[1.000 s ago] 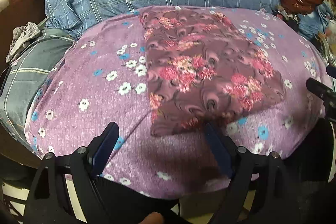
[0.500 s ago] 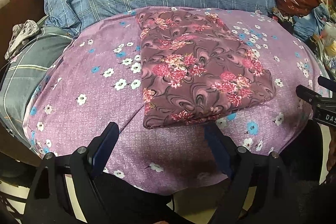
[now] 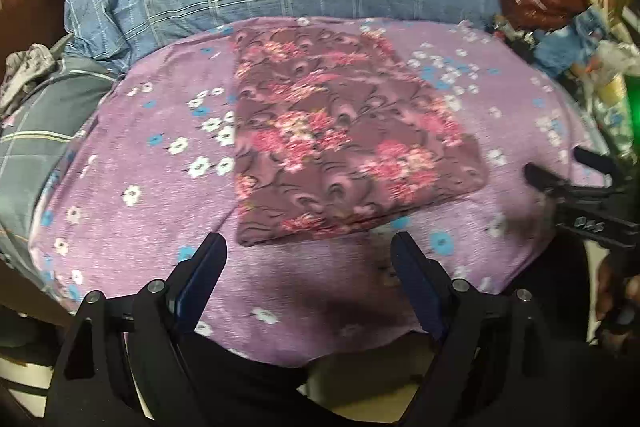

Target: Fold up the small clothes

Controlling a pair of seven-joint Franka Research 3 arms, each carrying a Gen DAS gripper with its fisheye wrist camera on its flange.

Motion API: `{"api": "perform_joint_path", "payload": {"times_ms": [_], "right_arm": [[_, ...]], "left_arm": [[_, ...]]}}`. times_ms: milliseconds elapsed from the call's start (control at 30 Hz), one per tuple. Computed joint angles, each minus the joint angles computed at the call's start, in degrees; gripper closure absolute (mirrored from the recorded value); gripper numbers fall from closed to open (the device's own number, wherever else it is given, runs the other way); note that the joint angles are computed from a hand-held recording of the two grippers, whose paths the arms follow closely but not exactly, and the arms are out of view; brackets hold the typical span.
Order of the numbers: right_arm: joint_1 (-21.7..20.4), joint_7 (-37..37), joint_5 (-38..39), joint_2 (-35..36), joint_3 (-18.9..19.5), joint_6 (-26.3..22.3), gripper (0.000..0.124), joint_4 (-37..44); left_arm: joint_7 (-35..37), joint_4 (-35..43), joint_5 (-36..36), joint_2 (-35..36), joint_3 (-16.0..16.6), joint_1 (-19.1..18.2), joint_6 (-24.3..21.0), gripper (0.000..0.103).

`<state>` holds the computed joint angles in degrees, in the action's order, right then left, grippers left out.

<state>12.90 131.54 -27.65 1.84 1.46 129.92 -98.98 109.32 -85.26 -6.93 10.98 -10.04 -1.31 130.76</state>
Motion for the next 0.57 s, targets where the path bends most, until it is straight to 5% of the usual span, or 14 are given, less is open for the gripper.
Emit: {"api": "perform_joint_path", "payload": {"times_ms": [567], "right_arm": [[-1.7,4.2,-1.4,-1.4,-0.3,-0.4,0.022,-2.1]], "left_arm": [[-1.2,1.3,1.5,1.2,-0.6,-1.5,-1.7,0.018]]}}
